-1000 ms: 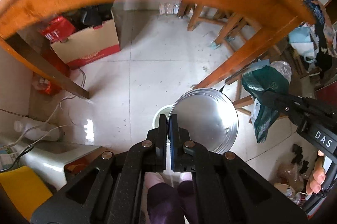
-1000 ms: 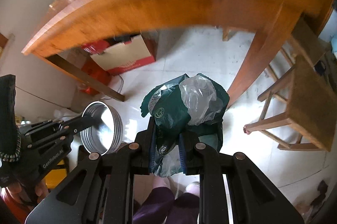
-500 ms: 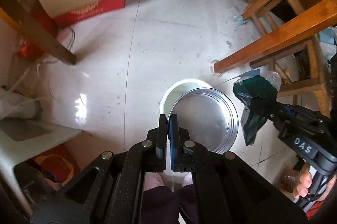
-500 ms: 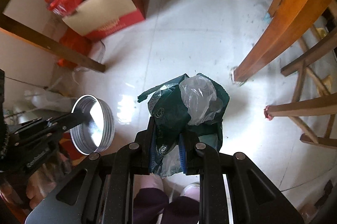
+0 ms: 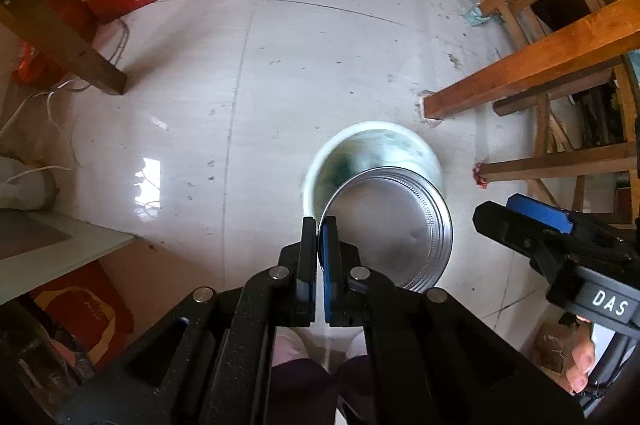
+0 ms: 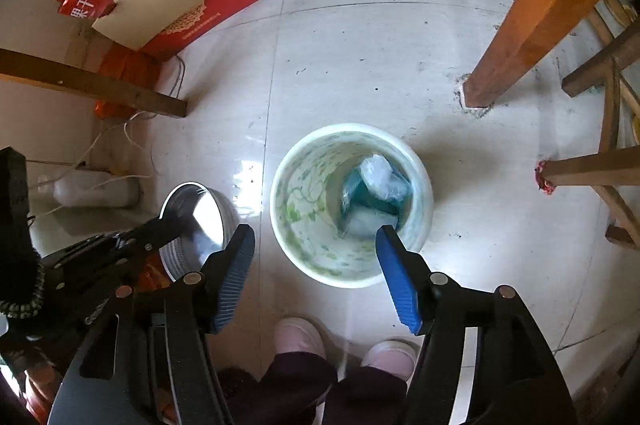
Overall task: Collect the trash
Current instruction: 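Open the right gripper to drop the bag into the bucket while the left releases the lid, then raise both open grippers away from the bucket back toward the table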
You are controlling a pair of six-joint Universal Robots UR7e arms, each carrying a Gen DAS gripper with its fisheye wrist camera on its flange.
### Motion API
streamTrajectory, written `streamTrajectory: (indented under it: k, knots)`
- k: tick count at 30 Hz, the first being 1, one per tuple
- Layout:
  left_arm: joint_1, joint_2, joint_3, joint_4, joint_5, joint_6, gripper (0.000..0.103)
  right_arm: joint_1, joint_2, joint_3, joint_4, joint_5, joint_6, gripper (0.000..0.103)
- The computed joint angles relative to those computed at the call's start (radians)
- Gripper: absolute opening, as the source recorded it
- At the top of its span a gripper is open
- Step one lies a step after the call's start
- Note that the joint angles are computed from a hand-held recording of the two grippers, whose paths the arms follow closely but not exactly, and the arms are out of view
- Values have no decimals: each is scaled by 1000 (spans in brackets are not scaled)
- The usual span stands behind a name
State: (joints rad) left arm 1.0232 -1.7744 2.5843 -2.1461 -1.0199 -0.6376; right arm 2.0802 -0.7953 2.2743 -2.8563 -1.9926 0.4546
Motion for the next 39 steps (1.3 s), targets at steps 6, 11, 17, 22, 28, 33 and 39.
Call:
streamTrajectory:
  k: [6, 11, 17, 22, 28, 33, 39]
  knots:
    - [-40, 56, -40, 27, -27, -13, 19, 21, -63, -4, 58, -37, 29, 59]
    - [-129, 28, -76, 114, -26, -90, 44, 52, -139, -17, 135, -59, 81, 59]
    - [-238, -23, -180, 313, -52, -188, 44, 111, -222, -72, 295, -62, 136, 59]
    - [-352, -54, -303, 504, -51, -259, 44, 179, -277, -149, 440, -63, 173, 59]
    - [-505, -53, -514, 745, -32, -351, 44, 281, -332, -301, 652, -84, 202, 59]
    - [-613, -21, -694, 897, -11, -438, 45, 362, -341, -431, 775, -117, 223, 59]
    - [-713, 49, -915, 1034, 42, -494, 45, 445, -345, -578, 859, -131, 274, 59]
